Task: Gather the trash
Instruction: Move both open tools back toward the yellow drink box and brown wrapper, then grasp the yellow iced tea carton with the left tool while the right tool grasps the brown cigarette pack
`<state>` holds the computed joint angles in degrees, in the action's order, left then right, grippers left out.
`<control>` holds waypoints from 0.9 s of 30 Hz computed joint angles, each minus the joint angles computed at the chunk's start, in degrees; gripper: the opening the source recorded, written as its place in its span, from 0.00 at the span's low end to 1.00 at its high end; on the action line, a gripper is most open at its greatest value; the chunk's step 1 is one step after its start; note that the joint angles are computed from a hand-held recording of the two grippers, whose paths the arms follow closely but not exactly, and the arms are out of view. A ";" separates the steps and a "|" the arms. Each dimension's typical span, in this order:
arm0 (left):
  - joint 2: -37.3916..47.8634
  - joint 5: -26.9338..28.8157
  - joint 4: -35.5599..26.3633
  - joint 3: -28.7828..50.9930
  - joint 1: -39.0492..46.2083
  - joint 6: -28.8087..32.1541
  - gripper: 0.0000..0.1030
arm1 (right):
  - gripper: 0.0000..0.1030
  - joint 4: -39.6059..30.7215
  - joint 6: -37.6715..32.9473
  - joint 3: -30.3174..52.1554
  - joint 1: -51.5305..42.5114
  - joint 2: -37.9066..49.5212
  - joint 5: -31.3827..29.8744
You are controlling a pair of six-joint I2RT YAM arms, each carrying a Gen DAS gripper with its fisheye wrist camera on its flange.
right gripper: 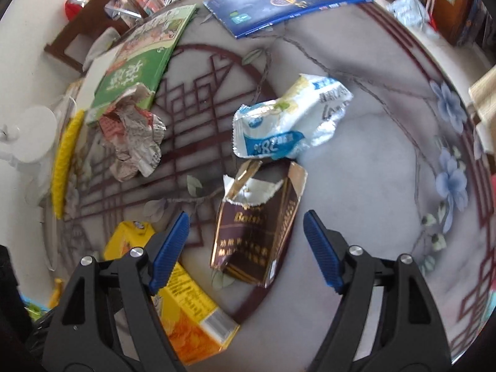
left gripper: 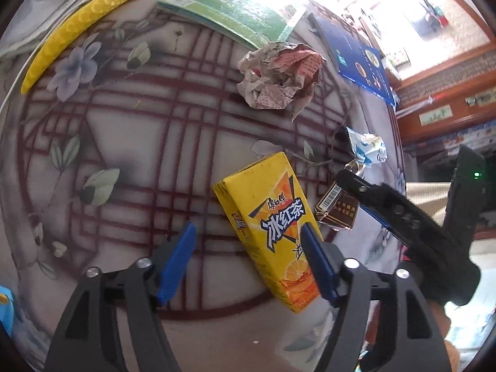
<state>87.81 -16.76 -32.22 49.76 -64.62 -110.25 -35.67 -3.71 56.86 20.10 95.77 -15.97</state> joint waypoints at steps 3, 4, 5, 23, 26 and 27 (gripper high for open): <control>0.92 0.94 1.64 0.08 0.09 -0.54 0.68 | 0.58 1.12 -2.09 -0.36 1.62 0.36 3.15; 1.56 1.11 1.58 0.68 0.12 -0.55 0.68 | 0.50 1.19 -2.54 -0.40 1.49 0.55 3.29; 2.17 1.17 1.41 1.31 0.17 -0.50 0.69 | 0.50 1.04 -3.19 -0.37 0.91 0.75 2.88; 16.00 6.31 -3.17 13.33 5.27 12.45 0.76 | 0.41 -8.66 -24.92 -10.52 -15.71 -16.99 0.88; 16.06 6.73 -5.04 14.22 5.81 16.02 0.75 | 0.49 -9.50 -25.56 -11.52 -17.47 -18.45 -0.12; 15.92 6.45 -6.74 14.56 5.66 16.61 0.75 | 0.55 -9.70 -25.59 -11.73 -18.04 -19.06 -0.51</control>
